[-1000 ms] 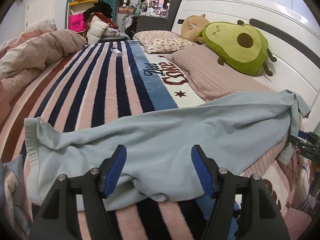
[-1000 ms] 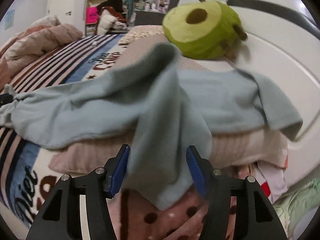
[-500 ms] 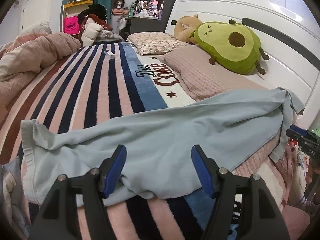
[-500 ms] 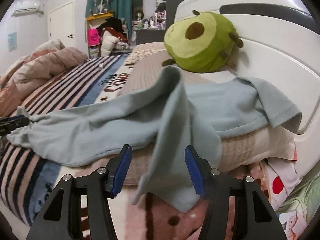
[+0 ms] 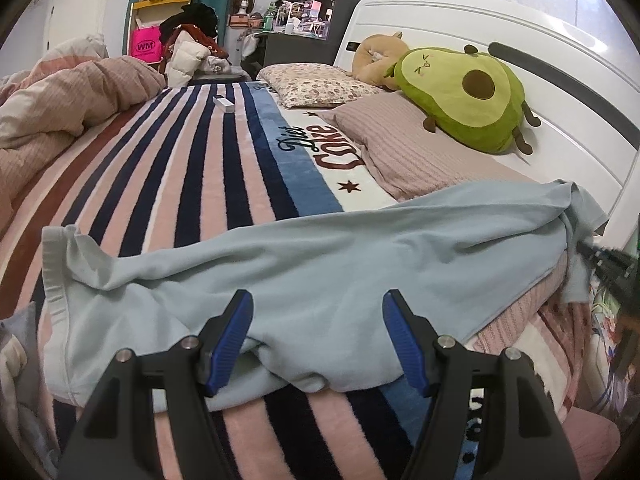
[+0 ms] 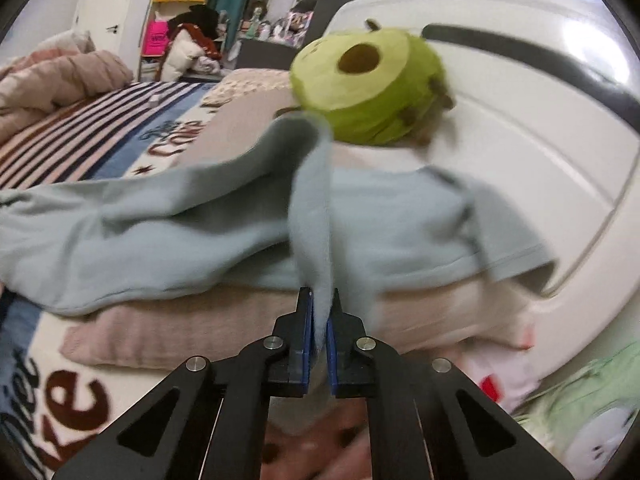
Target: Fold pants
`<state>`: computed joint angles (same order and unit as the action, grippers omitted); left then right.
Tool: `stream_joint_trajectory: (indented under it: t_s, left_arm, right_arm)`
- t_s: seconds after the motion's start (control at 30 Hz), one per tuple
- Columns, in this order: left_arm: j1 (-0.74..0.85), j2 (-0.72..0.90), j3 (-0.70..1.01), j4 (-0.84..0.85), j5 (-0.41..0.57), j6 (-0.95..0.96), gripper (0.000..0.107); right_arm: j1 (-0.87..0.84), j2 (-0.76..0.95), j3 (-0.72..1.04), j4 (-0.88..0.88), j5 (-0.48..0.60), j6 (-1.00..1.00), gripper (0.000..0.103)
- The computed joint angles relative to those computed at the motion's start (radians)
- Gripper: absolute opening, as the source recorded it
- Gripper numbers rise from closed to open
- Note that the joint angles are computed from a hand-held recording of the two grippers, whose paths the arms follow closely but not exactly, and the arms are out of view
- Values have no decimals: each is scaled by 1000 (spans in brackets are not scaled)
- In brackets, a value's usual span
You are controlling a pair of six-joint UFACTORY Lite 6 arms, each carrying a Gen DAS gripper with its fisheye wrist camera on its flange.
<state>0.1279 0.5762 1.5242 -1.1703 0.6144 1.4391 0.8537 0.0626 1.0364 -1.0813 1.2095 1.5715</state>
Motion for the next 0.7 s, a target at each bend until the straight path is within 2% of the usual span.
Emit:
stream_joint_trajectory:
  t_s: [0.17, 0.23, 0.33, 0.37, 0.43, 0.5, 0.57, 0.7]
  left_arm:
    - [-11, 29, 28, 0, -4, -12, 63]
    - [-18, 40, 40, 3, -9, -19, 63]
    - [-38, 60, 58, 1, -21, -27, 63]
    - [-42, 63, 61, 1, -22, -29, 63]
    - [-53, 75, 72, -2, -25, -38, 63]
    - [-65, 90, 88, 3, -23, -56, 63]
    - [-79, 100, 101, 17, -23, -76, 63]
    - [-107, 96, 106, 37, -33, -83, 63]
  right_arm:
    - [-80, -78, 63, -45, 121, -182, 1]
    - [-138, -90, 104, -51, 124, -271, 1]
    - [-247, -99, 173, -8, 67, -409, 1]
    - [-271, -124, 177, 40, 19, -443, 1]
    - [-278, -159, 163, 97, -45, -439, 2]
    - [-258, -212, 99, 147, -122, -398, 16]
    - [-242, -234, 47, 189, -177, -383, 45]
    - [-241, -188, -23, 178, -186, -384, 53]
